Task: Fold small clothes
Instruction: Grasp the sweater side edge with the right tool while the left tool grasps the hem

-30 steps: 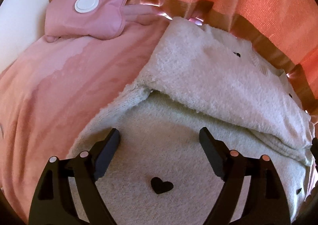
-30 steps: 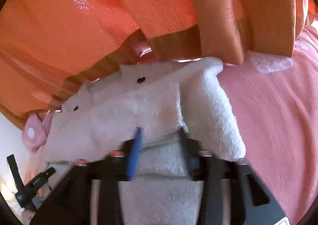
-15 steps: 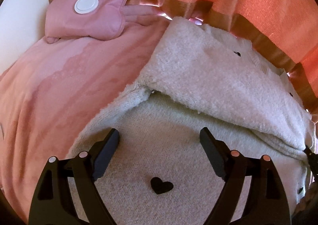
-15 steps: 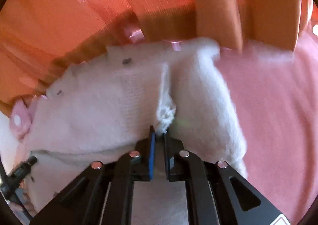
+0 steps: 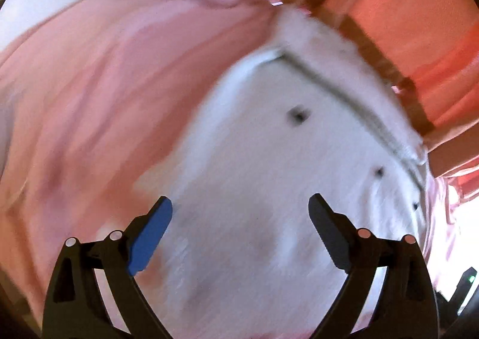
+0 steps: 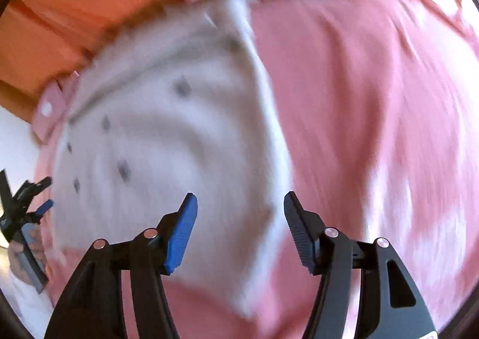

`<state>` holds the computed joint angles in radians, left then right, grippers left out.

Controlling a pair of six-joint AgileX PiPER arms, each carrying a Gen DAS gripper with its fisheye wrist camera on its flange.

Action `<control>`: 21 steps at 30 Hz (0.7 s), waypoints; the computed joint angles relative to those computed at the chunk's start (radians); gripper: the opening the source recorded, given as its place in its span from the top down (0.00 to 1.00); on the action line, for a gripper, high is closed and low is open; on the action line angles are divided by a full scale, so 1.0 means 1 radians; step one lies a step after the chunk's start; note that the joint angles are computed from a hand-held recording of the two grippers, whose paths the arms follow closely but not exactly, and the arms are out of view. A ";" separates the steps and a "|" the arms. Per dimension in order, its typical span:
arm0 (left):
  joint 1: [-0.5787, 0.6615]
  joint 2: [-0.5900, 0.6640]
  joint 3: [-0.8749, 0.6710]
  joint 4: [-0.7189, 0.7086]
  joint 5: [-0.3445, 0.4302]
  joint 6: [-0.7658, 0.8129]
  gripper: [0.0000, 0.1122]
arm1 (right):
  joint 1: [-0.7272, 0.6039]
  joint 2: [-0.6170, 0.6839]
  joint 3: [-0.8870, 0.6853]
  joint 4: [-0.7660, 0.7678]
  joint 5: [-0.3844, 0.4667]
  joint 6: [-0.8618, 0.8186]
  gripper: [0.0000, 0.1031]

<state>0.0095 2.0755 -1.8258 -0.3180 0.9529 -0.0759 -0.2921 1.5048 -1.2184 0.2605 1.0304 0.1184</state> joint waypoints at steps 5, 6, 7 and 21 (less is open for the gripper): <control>0.042 -0.145 0.282 -0.094 -0.111 0.071 0.19 | -0.051 -0.040 0.057 0.166 0.004 -0.043 0.39; 0.041 -0.159 0.304 -0.109 -0.101 0.069 0.19 | -0.057 -0.011 0.069 0.208 0.013 -0.033 0.39; 0.032 -0.177 0.336 -0.110 -0.124 0.066 0.19 | -0.051 -0.004 0.084 0.210 0.004 -0.018 0.39; 0.079 -0.278 0.300 -0.214 0.021 0.260 0.94 | 0.152 -0.218 0.081 -0.010 -0.154 0.129 0.92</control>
<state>0.0885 1.7976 -1.5255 -0.5316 0.9741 0.1838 -0.1398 1.2866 -1.1370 0.2502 0.8767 0.2470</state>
